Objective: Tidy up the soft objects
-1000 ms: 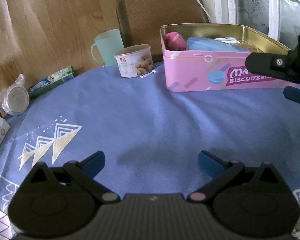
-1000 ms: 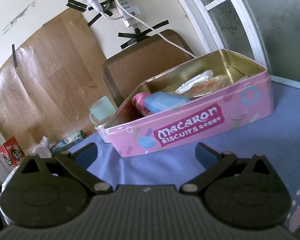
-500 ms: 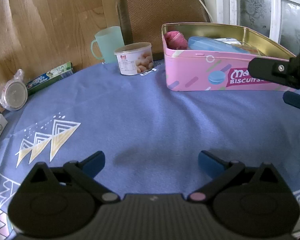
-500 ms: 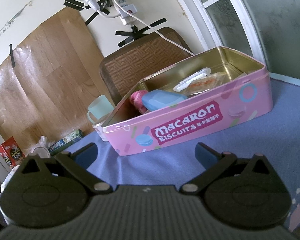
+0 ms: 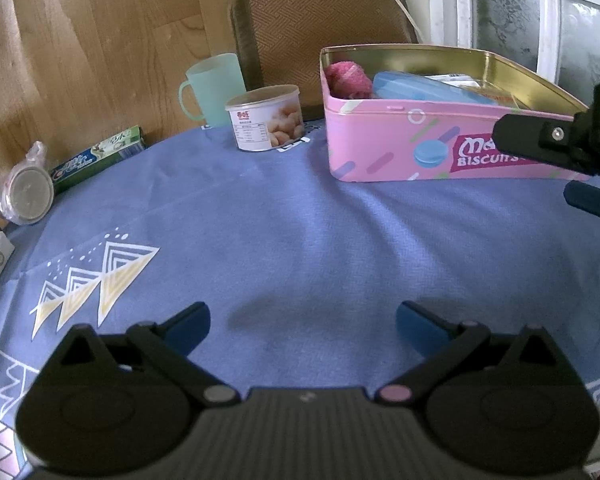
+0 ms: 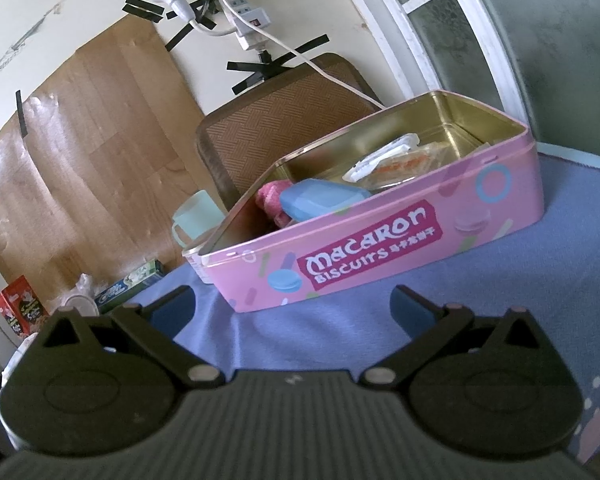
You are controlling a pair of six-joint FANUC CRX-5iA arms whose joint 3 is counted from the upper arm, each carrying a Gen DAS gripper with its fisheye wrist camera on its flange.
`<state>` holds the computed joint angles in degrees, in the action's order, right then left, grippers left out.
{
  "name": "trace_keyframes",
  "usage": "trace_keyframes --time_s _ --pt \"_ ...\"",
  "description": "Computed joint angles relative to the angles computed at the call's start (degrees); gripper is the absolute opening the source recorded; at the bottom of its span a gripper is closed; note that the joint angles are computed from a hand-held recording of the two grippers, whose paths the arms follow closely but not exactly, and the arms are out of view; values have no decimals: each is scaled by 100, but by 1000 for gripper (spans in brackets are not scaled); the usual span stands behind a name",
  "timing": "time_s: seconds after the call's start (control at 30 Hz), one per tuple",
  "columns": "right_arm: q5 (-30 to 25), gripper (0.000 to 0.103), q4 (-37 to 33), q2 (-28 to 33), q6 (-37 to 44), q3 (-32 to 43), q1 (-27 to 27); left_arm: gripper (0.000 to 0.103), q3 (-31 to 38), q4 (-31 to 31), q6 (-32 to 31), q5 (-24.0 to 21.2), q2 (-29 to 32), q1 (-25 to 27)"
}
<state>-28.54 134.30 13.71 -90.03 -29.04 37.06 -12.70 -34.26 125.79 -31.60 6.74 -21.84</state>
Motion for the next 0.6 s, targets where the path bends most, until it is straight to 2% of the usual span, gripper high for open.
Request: trace_keyframes --time_s 0.43,0.6 --pt "-101 103 -130 12 62 -19 60 103 16 -183 201 -62 -34 -72" --pt "-519 103 -240 31 341 -62 213 103 -3 -233 266 -60 -84 -66"
